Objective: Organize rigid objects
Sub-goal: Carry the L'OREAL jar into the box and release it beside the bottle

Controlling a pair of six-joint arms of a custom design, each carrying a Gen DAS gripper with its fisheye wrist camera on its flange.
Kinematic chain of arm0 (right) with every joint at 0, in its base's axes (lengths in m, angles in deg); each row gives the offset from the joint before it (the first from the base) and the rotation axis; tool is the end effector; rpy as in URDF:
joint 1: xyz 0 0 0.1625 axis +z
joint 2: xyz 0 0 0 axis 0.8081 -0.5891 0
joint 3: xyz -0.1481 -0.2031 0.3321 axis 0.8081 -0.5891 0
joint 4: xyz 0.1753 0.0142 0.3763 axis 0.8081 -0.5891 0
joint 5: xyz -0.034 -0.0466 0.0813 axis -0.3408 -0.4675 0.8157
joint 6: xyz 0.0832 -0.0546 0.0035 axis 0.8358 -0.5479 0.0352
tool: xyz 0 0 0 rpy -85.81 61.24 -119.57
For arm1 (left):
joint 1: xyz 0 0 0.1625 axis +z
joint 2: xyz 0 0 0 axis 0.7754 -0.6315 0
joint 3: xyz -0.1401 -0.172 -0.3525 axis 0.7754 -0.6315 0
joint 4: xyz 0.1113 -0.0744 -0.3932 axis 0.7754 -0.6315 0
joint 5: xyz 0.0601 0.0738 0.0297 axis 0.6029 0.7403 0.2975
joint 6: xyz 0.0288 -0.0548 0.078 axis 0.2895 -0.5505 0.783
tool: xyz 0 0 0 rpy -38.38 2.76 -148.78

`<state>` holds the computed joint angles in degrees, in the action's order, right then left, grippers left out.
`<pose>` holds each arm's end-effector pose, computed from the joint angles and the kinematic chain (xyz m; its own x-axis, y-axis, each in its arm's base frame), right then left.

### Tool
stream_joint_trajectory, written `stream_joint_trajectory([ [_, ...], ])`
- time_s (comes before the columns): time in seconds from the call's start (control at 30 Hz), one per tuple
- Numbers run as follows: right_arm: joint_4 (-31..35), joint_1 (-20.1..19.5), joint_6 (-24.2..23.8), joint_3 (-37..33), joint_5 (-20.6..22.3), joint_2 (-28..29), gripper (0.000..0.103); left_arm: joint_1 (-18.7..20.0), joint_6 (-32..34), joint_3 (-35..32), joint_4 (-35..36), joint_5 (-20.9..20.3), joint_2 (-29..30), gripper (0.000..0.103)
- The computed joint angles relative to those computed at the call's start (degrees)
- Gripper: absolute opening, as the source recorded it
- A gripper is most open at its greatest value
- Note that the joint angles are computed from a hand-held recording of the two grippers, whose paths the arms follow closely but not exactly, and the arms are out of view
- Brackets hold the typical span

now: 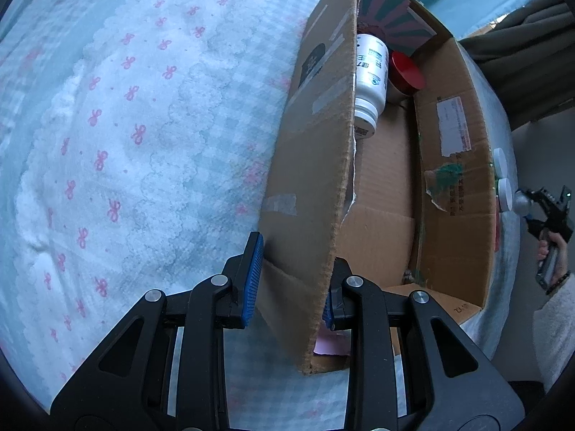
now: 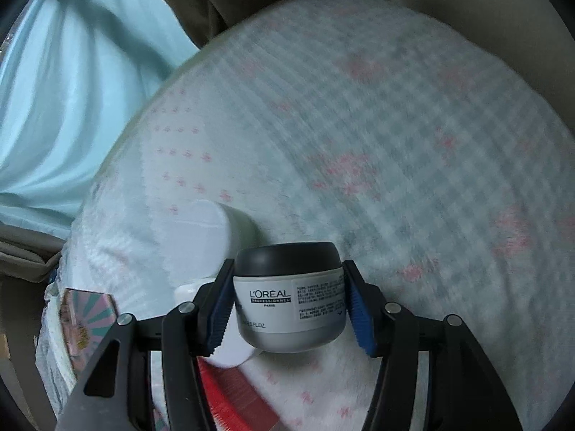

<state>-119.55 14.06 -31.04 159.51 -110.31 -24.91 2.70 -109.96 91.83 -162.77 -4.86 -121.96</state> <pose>-0.1186 -0.5714 0.3772 -0.8403 0.4654 0.2781 0.2162 0.7580 -0.6154 -0.1267 -0.4795 0.0972 -0.8959 -0.1663 -0.4120 -0.0431 0.9554 -0.2921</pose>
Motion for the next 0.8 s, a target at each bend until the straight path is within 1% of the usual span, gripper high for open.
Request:
stream_joint_trajectory([
  [0.13, 3.6, 4.3, 1.4, 0.3, -1.4, -3.3, 0.053, -0.2, 1.0, 0.0, 0.3, -0.4, 0.2, 0.024],
  [0.27, 6.8, 10.4, 3.2, 0.4, -3.5, -5.1, 0.053, 0.1, 1.8, -0.6, 1.1, -1.1, 0.5, 0.024],
  [0.33, 7.7, 13.6, 4.4, 0.5, -4.4, -5.0, 0.053, 0.4, 2.1, -0.7, 1.1, -1.6, 0.6, 0.024],
  [0.43, 8.6, 18.7, 6.5, 0.2, -5.1, -3.3, 0.053, 1.0, 3.3, -1.1, 1.2, -2.5, 0.6, 0.024],
  [0.57, 8.6, 23.9, 9.1, 0.1, -4.4, 0.1, 0.053, 1.6, 6.0, -2.1, 2.1, -3.3, 0.7, 0.024],
  [0.73, 7.6, 28.8, 11.6, -0.7, -3.3, 6.2, 0.053, 1.8, 7.9, -3.5, 4.1, -3.7, 1.3, 0.024],
  [0.8, 6.9, 29.9, 12.0, -0.9, -3.0, 8.5, 0.053, 1.9, 8.0, -3.7, 4.4, -4.0, 1.1, 0.024],
])
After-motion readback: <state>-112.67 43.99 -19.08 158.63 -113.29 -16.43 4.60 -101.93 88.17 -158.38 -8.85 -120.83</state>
